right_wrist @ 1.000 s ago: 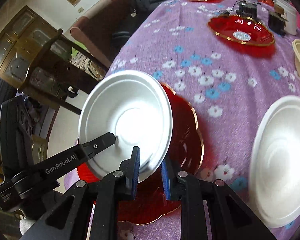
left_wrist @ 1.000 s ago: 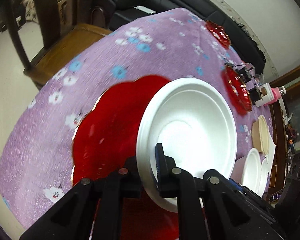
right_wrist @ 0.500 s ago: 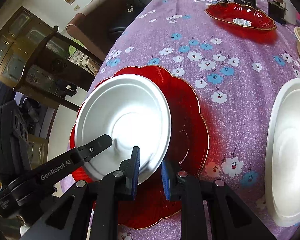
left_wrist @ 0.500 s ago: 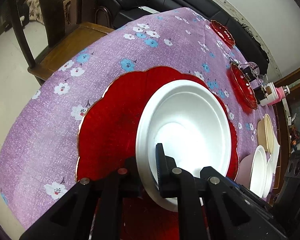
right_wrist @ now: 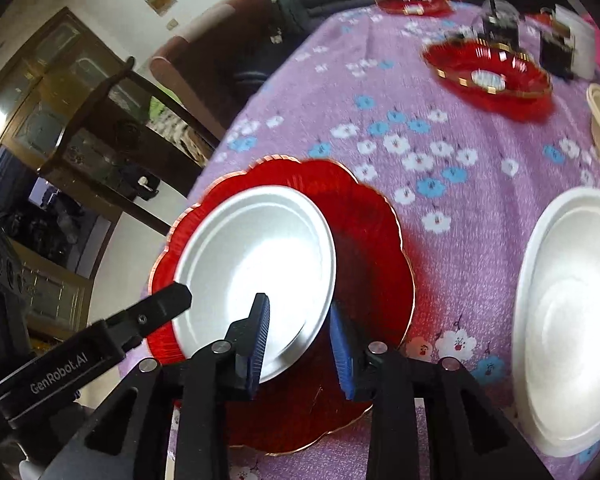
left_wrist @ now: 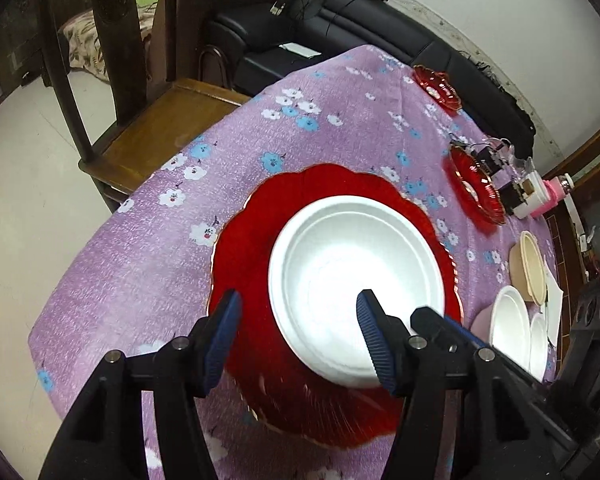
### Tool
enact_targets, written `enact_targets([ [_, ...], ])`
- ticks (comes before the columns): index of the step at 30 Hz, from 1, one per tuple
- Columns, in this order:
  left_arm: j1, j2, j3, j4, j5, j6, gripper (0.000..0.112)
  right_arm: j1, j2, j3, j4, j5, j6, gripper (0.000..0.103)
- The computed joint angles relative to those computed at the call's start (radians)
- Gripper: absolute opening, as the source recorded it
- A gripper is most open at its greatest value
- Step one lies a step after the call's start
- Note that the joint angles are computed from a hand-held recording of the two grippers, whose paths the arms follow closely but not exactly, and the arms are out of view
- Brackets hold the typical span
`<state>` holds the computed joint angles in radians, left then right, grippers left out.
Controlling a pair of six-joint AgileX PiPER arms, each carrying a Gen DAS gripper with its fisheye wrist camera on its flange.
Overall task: Organize plates and bowls
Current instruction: 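Withdraw both grippers and move toward the red plate with a sticker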
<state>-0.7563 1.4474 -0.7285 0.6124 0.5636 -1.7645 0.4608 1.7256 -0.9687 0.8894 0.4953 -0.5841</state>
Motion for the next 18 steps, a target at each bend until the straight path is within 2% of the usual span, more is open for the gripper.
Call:
enact_targets([
  [2, -0.066, -0.011, -0.032, 0.015, 0.093, -0.033, 0.060, -0.011, -0.049, 0.037, 0.025, -0.008, -0.048, 0.038],
  [4, -0.125, -0.012, -0.078, 0.006, 0.199, -0.052, 0.066, -0.031, -0.112, 0.084, 0.061, -0.005, -0.111, 0.041],
  [6, -0.200, -0.037, -0.097, 0.043, 0.246, -0.113, 0.067, -0.073, -0.182, 0.141, 0.108, 0.010, -0.189, 0.048],
  [8, -0.271, -0.056, -0.118, 0.081, 0.278, -0.149, 0.067, -0.144, -0.260, 0.210, 0.171, 0.045, -0.294, 0.052],
  [10, -0.371, -0.054, -0.175, 0.135, 0.345, -0.174, 0.067, -0.199, -0.328, 0.274, 0.191, 0.056, -0.361, 0.055],
  [15, -0.575, 0.037, -0.384, 0.280, 0.562, -0.124, 0.067, -0.488, -0.510, 0.431, 0.174, 0.127, -0.574, 0.063],
  [18, -0.616, 0.102, -0.501, 0.344, 0.587, -0.040, 0.068, -0.721, -0.588, 0.495, 0.187, 0.155, -0.749, 0.063],
])
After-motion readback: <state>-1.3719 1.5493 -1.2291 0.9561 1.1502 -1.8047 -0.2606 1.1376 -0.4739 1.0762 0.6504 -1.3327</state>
